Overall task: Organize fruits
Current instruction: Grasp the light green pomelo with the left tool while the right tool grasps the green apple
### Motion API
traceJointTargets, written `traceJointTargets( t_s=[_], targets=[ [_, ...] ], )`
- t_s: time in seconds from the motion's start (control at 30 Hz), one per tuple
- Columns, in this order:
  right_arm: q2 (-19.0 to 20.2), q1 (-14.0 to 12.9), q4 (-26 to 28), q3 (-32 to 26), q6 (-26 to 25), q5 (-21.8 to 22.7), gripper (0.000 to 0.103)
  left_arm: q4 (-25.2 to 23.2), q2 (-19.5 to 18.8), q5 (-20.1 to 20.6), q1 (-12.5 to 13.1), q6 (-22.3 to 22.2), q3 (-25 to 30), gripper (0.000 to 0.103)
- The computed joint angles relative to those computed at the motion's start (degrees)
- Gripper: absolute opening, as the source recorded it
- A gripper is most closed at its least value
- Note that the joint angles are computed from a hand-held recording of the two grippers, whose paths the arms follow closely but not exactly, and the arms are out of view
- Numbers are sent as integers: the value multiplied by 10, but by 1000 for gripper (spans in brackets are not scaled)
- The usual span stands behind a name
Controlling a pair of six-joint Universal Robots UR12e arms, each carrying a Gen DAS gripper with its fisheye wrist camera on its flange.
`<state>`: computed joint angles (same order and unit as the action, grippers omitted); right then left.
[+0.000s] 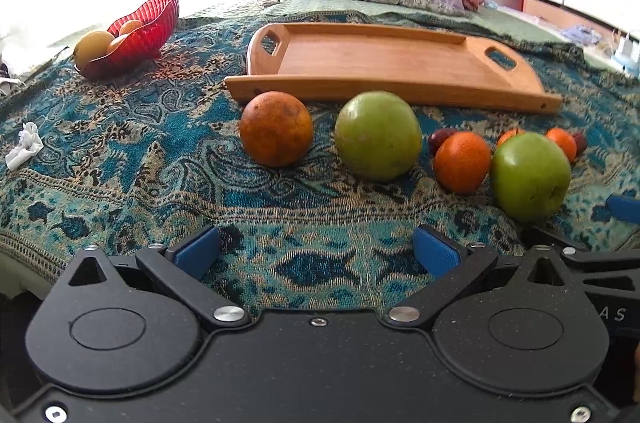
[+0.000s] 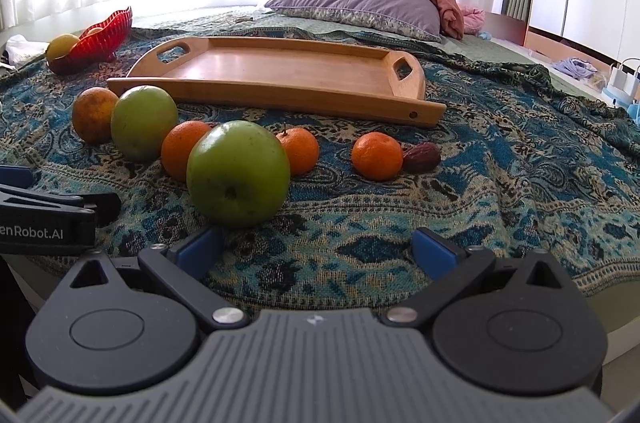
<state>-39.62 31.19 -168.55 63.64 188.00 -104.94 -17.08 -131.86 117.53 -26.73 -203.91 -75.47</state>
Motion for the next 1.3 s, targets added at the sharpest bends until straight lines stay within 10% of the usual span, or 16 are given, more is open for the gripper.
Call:
traceJointTargets(
  t_s=[0.37, 0.73, 1.3],
  targets=[
    [2, 2, -121, 17, -20, 33, 96, 106, -1, -25, 5, 63, -2, 78],
    [22, 11, -144, -9, -54, 31, 77, 81, -26, -46, 10, 66, 43, 52],
    [31, 15, -147, -13, -34, 3, 68, 51, -40, -123, 29, -22, 63, 54]
  ],
)
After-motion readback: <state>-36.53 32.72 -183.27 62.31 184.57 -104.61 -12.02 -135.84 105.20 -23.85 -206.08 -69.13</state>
